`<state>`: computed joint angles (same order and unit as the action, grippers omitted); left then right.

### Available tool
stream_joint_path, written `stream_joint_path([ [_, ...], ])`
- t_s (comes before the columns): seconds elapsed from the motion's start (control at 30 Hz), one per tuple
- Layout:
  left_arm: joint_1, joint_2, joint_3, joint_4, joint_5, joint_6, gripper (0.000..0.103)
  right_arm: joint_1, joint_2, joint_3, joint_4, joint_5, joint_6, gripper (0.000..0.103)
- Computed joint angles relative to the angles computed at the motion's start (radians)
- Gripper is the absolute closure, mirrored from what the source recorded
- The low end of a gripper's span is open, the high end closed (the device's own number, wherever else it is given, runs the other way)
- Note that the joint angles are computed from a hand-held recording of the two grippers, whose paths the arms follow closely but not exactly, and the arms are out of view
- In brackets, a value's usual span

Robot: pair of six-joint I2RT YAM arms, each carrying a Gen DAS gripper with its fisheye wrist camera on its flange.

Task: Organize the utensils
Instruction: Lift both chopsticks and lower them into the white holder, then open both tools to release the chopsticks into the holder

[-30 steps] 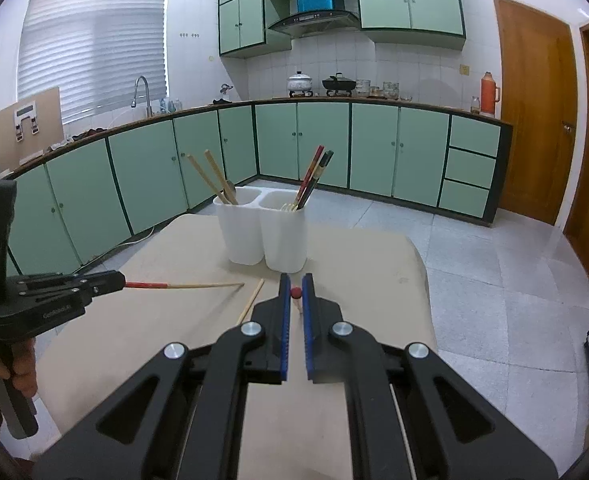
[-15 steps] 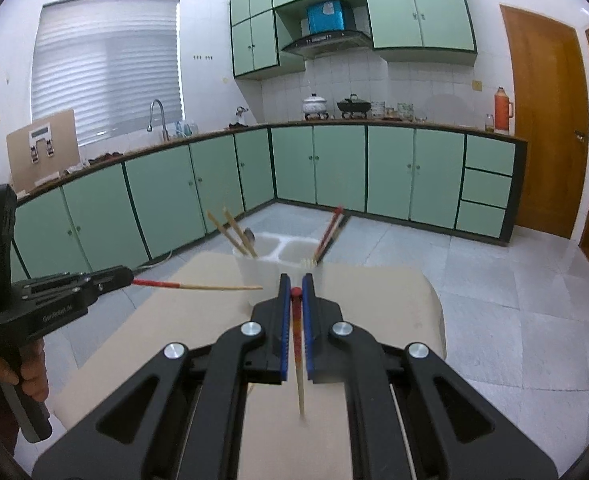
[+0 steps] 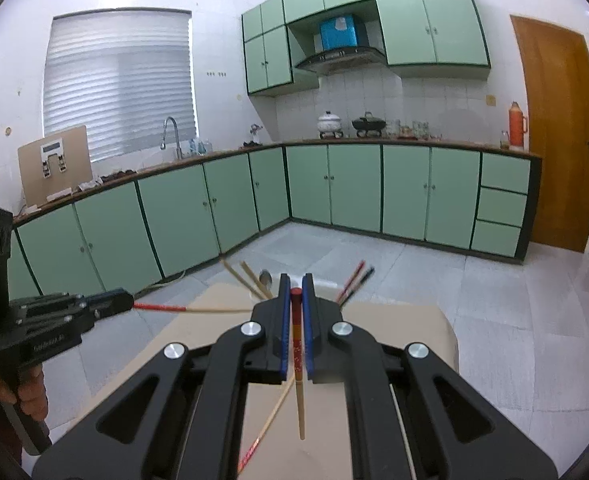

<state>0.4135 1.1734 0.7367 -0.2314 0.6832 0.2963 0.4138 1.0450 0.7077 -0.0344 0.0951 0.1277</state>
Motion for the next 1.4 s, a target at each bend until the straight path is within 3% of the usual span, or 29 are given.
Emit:
stream_joint_path([
  [0.3, -0.066, 0.05, 0.168, -0.081, -0.056, 0.033, 0.098, -0.07, 0.106, 0.178, 0.022, -0.081, -0.006, 0.098],
  [0.67, -0.13, 0.161, 0.342, -0.194, -0.135, 0.106, 0.098, -0.104, 0.315, 0.411, 0.035, -0.073, -0.036, 0.098],
  [0.93, -0.148, 0.283, 0.475, -0.288, -0.155, 0.127, 0.098, -0.113, 0.454, 0.502, 0.073, -0.032, -0.037, 0.098],
  [1.17, -0.2, 0.367, 0.534, -0.286, -0.222, 0.124, 0.098, -0.135, 0.561, 0.564, 0.096, -0.038, -0.026, 0.098],
  [1.4, -0.245, 0.535, 0.698, -0.336, -0.261, 0.103, 0.098, -0.131, 0.65, 0.602, 0.11, -0.028, -0.039, 0.098],
])
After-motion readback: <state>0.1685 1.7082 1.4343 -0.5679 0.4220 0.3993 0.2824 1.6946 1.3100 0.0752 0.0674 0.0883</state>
